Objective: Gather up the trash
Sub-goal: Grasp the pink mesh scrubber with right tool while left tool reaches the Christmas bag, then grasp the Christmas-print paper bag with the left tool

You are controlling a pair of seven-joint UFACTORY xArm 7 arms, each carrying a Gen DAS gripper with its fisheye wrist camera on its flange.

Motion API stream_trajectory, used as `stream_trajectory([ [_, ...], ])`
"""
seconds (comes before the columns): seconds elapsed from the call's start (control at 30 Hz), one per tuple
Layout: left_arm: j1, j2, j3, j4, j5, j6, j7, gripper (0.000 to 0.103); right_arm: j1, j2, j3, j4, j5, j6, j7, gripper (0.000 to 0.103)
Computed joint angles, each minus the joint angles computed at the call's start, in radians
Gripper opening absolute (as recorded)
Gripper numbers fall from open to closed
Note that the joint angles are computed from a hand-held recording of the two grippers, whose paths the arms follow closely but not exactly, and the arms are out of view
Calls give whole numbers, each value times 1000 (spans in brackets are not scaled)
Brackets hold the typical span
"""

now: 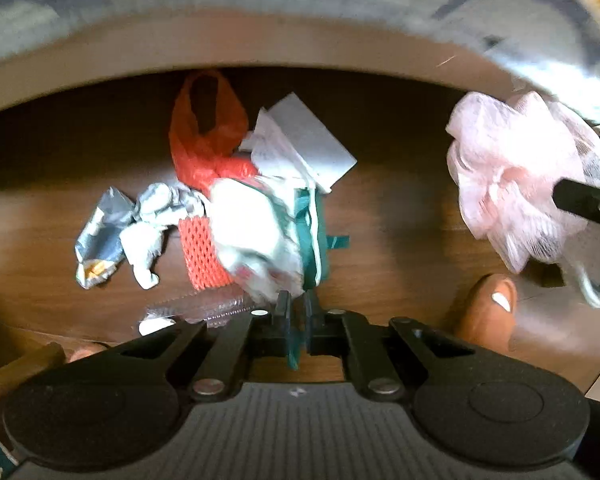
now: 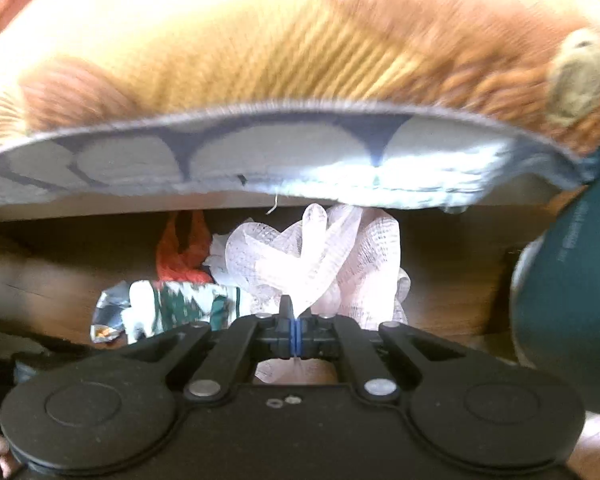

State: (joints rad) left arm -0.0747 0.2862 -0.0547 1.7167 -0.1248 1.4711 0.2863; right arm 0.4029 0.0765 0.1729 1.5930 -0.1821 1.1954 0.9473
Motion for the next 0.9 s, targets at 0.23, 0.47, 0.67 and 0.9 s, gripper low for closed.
stream_trajectory([
  [0.23, 28, -58, 14, 4, -33, 11, -3, 6, 23, -87, 35, -2, -35, 28, 22, 1],
  [0.47, 54, -44, 25, 6, -41, -7, -15, 6, -3, -113, 31, -56, -3, -42, 40, 1],
  [0.67, 52, 51, 22, 63, -27, -1, -55, 8, -27, -104, 19, -74, 41, -92, -11, 1],
  [0.9, 45, 180, 24, 133, 0, -27, -131, 76, -37, -67, 12, -62, 119, -80, -67, 1],
])
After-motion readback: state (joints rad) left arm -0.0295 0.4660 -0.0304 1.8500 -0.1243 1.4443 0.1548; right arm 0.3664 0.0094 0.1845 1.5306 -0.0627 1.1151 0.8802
